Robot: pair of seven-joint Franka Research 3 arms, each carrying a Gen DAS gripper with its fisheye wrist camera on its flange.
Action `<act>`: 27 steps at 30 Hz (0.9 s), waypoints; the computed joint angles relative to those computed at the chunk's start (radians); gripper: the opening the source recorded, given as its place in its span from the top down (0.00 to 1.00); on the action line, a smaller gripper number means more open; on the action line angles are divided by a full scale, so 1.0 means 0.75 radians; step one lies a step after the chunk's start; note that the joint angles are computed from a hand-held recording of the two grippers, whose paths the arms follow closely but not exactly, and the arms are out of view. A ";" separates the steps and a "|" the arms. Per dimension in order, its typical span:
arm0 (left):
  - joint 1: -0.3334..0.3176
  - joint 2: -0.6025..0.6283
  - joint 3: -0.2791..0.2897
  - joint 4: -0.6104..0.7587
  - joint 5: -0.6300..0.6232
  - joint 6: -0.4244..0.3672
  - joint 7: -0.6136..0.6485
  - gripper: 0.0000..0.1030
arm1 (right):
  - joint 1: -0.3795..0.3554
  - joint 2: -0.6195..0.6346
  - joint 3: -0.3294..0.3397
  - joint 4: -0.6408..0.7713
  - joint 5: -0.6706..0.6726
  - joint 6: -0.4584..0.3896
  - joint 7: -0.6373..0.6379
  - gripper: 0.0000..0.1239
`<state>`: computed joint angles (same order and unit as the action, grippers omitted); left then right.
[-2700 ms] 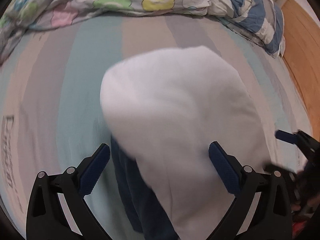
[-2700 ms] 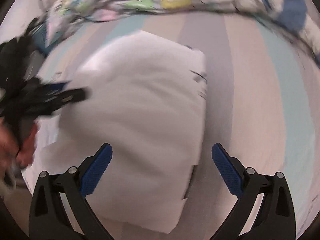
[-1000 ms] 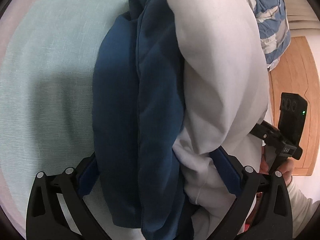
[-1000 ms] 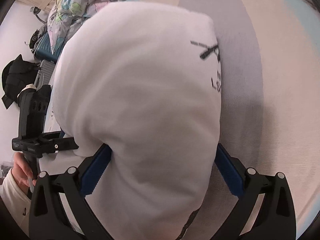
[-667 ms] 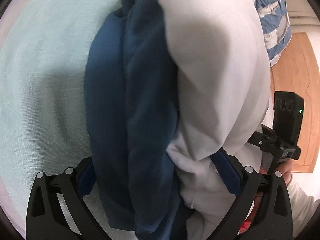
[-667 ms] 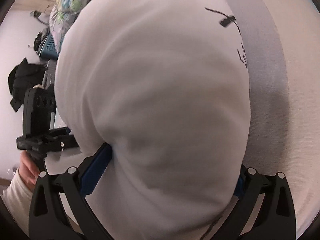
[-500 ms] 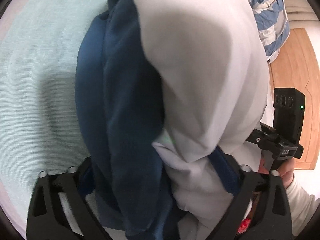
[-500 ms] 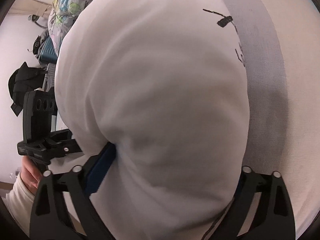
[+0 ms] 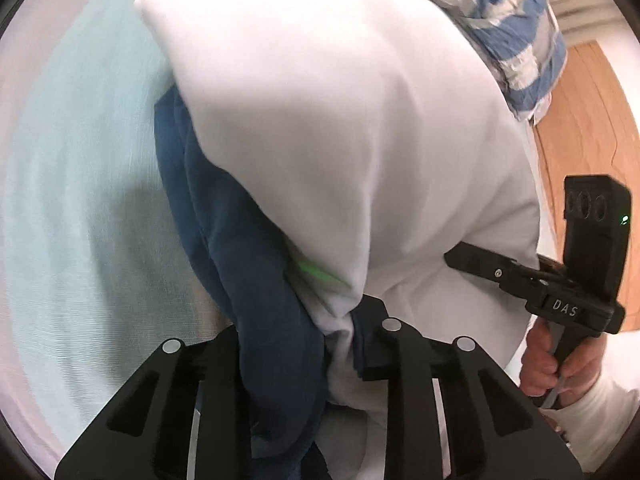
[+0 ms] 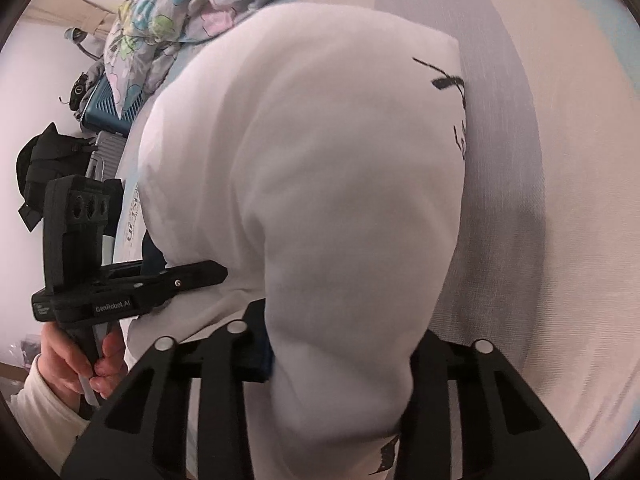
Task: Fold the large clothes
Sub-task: 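Carry the bundle with both tools to the clothes stack and set it on top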
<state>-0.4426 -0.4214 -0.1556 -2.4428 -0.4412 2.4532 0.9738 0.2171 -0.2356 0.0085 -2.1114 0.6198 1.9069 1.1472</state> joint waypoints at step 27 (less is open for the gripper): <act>0.109 -0.598 -0.096 0.164 0.572 -0.657 -0.492 0.78 | 0.163 -0.146 0.058 0.312 0.125 -0.092 -0.047 0.77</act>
<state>-0.3608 -0.8700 -0.2276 -2.3196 -0.0126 1.9603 0.6046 0.3393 -0.3450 0.0518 -1.8778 0.7140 1.8380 1.1119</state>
